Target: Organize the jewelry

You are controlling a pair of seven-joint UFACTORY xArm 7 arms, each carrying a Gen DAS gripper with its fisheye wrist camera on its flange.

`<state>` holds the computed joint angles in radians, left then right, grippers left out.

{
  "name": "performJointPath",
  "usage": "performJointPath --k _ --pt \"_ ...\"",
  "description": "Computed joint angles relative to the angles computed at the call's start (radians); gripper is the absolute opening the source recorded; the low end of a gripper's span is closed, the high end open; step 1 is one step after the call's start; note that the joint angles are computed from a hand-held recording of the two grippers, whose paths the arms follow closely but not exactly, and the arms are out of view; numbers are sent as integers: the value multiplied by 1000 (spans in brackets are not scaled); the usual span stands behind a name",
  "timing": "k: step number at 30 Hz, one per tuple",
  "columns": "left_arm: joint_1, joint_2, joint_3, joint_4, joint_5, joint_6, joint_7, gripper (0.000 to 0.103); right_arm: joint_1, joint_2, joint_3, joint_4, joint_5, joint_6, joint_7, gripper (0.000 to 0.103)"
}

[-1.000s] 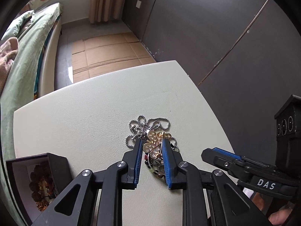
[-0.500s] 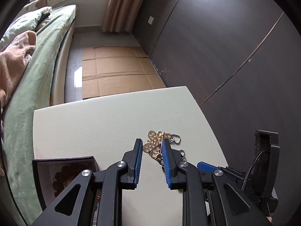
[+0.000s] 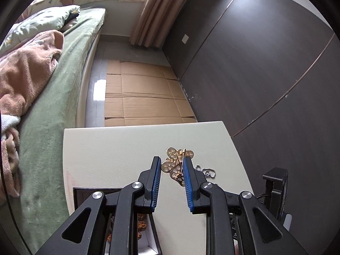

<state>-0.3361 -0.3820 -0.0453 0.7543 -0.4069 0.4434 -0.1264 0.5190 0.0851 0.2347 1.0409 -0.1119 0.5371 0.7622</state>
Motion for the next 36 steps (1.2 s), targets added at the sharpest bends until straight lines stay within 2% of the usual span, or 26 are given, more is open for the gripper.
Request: performJointPath --k 2,8,10,12,14,25,32,36 --pt "5 -7 8 -4 -3 0 0 22 4 12 1 14 -9 19 -6 61" --pt "8 -17 19 -12 -9 3 15 22 33 39 -11 67 -141 110 60 61" --pt "12 -25 18 -13 -4 10 16 22 33 50 -10 79 -136 136 54 62" --pt "19 -38 14 -16 9 18 12 22 34 55 -11 81 -128 130 52 60" --pt "24 -53 14 -21 18 27 11 22 30 51 -11 77 -109 131 48 51" --pt "64 -167 19 -82 91 93 -12 22 -18 -126 8 -103 78 -55 5 52" --pt "81 -216 30 -110 123 168 1 22 -20 -192 35 -136 78 -151 15 52" --pt "77 -231 36 -124 128 204 31 22 -19 -164 54 -100 26 -186 55 52"
